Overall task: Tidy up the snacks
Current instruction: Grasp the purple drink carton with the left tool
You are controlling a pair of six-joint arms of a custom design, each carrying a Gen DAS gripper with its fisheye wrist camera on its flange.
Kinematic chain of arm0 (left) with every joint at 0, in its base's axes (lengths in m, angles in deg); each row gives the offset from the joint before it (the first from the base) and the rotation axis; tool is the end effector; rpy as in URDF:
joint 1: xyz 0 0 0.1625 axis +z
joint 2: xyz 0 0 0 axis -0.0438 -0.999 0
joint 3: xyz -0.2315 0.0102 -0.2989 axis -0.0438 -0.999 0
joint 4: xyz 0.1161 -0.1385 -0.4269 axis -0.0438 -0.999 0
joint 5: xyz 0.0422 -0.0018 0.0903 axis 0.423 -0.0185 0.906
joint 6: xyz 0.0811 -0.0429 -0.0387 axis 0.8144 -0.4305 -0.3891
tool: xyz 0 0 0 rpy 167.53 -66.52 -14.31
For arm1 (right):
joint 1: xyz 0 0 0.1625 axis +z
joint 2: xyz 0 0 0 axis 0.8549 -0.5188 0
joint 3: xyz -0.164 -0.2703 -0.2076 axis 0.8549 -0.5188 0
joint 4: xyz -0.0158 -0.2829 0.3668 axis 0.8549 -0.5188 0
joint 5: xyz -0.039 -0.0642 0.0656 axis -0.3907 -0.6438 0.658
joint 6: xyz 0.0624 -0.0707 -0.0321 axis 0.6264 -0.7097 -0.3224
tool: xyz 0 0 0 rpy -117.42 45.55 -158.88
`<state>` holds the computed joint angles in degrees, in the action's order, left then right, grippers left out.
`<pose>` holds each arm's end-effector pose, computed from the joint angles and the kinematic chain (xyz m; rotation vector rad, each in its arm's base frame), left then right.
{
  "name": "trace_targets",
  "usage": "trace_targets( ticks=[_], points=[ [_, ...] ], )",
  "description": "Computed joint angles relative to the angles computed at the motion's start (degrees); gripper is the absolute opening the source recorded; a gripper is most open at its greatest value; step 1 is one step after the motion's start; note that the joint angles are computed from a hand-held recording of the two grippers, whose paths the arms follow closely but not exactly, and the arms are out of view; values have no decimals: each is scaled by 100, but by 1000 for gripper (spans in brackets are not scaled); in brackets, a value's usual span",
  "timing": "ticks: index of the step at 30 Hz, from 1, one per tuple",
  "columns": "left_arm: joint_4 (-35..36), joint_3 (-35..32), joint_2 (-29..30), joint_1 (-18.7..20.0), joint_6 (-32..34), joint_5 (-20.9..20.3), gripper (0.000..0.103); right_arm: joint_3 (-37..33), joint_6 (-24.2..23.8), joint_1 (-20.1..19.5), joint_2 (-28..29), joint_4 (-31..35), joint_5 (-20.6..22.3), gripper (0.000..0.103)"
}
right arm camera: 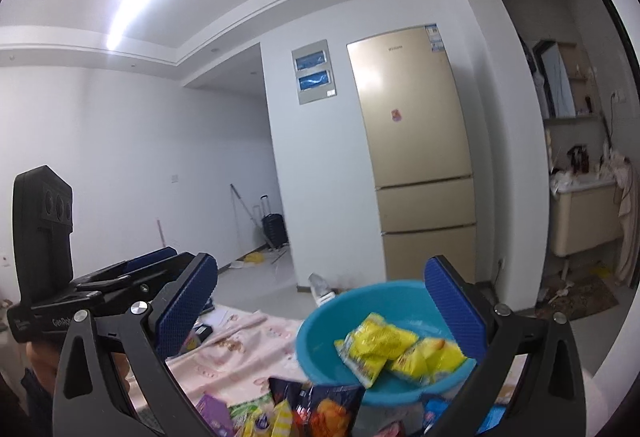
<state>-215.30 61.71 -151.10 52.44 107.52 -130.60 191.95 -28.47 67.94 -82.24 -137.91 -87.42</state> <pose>-0.1829 -0.4925 0.4507 1.0022 2.2790 -1.4876 0.4527 -0.4490 0.1496 0.9424 -2.2034 1.6804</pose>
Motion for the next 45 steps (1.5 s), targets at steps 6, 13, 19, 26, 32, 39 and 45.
trace_targets(
  ticks=[6, 13, 19, 26, 32, 39, 45],
  points=[
    [292, 573, -439, 140, 33, 283, 103, 801, 633, -441, -178, -222, 729, 103],
    [364, 827, -463, 795, -210, 136, 103, 1160, 830, -899, 52, -513, 692, 103],
    [1747, 816, -628, 1430, -2282, 403, 103, 981, 1308, -1104, 138, 189, 202, 103],
    [1966, 787, -458, 1792, -2761, 332, 103, 908, 927, -913, 289, 104, 9, 103],
    [2266, 540, -68, 1831, -2937, 528, 103, 684, 41, -645, 624, -49, -410, 103],
    [2410, 203, 128, 2280, -3717, -293, 103, 518, -443, -526, 846, 126, -606, 103],
    [2384, 6, 280, 2546, -3958, -1010, 101, 485, -395, -550, 866, 203, -712, 103]
  ],
)
